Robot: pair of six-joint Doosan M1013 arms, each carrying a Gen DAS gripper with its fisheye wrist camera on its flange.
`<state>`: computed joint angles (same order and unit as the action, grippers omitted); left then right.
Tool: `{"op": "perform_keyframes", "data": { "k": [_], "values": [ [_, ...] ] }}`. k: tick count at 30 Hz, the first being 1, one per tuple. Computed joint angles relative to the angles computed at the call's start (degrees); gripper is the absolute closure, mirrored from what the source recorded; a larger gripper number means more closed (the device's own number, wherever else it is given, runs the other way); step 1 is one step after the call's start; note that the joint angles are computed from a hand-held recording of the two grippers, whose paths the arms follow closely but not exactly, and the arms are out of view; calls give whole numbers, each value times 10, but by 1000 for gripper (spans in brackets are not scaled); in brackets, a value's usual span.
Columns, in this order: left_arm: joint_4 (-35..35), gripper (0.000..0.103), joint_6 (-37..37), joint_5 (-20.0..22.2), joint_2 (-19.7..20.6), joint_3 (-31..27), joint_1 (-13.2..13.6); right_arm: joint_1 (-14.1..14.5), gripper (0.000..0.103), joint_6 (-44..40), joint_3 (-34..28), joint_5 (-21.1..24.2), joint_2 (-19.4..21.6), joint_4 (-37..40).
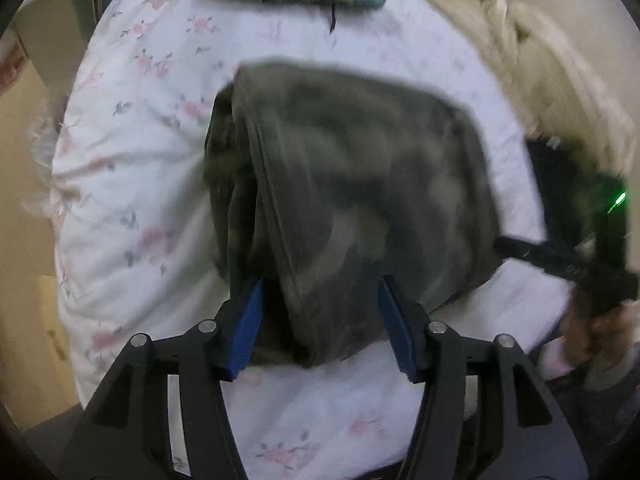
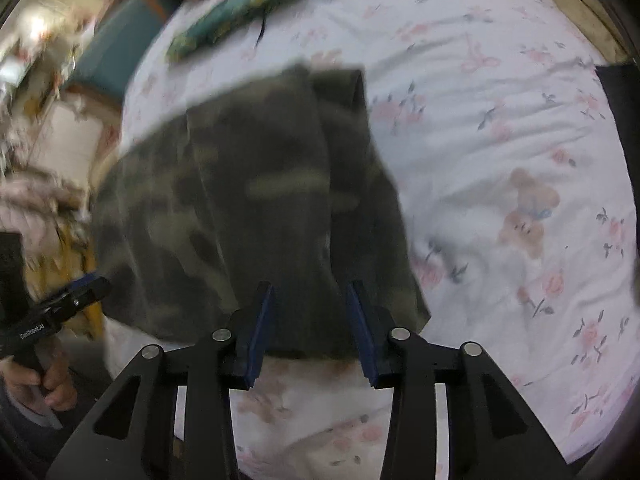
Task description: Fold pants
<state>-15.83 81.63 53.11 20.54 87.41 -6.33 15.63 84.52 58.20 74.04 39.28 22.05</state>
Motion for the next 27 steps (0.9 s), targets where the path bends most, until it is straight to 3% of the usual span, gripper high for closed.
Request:
{"op": "perform_keyframes", "data": {
  "k": [1, 2, 6, 7, 12, 15, 16, 17, 18, 19, 20, 21, 23, 27],
  "values": [
    [2, 84, 2, -2, 0, 4, -2, 7, 97, -6, 5, -1, -1, -24],
    [1, 95, 8, 3, 2, 5, -3, 10, 102, -14, 6, 0, -2, -35],
    [-7, 98, 21, 4, -7, 8, 7, -3, 103, -15, 19, -12, -19, 1],
    [0, 98, 20, 11, -5, 7, 7, -7, 103, -12, 17, 5, -17, 14],
    [66, 98, -25, 30, 9, 1, -11, 23, 103, -11, 15, 8, -7, -88],
    [63, 91, -34, 33, 5, -2, -10, 17, 95, 4, 14, -4, -11, -77],
    [66, 77, -42, 33, 2, -2, -9, 11, 94, 18, 16, -15, -15, -68],
    [71, 55, -50, 29, -2, 0, -8, 8, 84, 22, 19, -27, -19, -65],
    [78, 42, -64, 16, -8, 6, -7, 5, 73, 26, 24, -44, -23, -64],
    [82, 19, -77, -2, -15, 13, -6, -1, 46, 35, 26, -64, -24, -52],
    [84, 7, -93, -24, -21, 21, -5, -8, 26, 44, 32, -83, -27, -29],
    [85, 5, -107, -48, -26, 27, -3, -14, 18, 47, 37, -101, -28, -1],
    [73, 2, -120, -69, -25, 28, 2, -23, 16, 34, 36, -129, -22, 51],
    [-19, 1, -75, -63, 12, 9, 21, -20, 14, 16, -2, -98, 14, 72]
  ]
}}
